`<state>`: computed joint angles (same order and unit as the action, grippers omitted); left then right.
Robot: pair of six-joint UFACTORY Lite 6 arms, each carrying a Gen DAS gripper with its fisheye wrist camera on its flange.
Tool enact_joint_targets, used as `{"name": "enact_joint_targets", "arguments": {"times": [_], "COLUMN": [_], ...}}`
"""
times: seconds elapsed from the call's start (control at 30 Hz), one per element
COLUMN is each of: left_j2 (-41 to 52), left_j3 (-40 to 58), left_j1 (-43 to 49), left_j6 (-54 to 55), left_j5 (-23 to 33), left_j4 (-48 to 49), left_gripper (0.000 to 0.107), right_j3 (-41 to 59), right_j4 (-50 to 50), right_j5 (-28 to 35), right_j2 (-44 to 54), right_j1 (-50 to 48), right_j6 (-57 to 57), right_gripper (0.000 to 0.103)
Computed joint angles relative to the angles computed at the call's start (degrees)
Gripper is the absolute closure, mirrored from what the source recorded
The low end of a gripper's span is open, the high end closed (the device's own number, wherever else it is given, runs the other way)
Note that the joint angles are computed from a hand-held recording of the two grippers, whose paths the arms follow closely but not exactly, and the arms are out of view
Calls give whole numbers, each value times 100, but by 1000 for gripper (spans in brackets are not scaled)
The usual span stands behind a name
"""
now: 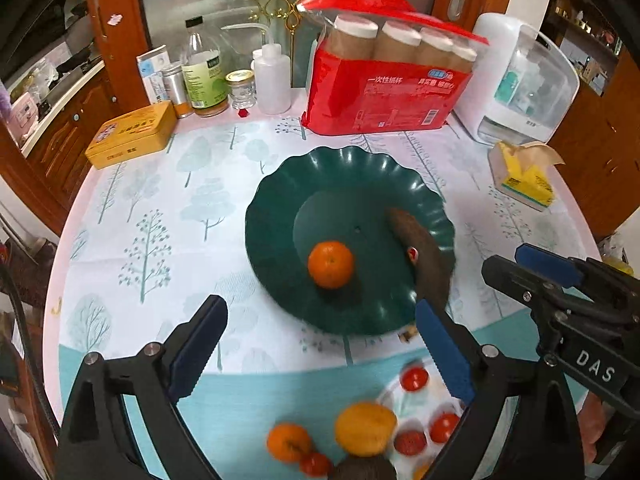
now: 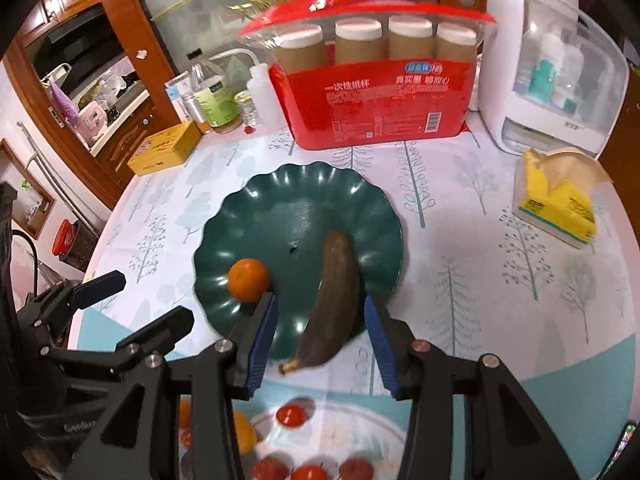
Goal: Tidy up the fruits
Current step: 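Carry the banana and orange onto the green plate and release both, then withdraw both tools back toward the remaining fruit on the mat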
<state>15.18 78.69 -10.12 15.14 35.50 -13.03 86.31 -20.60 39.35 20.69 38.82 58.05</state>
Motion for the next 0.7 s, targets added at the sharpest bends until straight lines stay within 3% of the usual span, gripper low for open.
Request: {"name": "enact_joint_targets", "arguments": {"times": [0.2,0.33,0.7], "left_j2": [-1335,-2065,-4061], "left_j3": [-792,-1043,-1771], "left_j1": [-4,45,-567], "left_j6": [-135,-311,-2078], "left_j5": [204,456,1239], "left_j4": [164,178,1442], "left_gripper": [12,6,5], "right_j3": [-317,-284,-395], "right_j4": [-452,-909,-1534], "right_j5": [522,1109,2451], "right_j2": [-780,-1180,-2093], "right_j1": [673,1231,2597], "right_j6": [753,1203,1709], "right_gripper": [57,57,57]}}
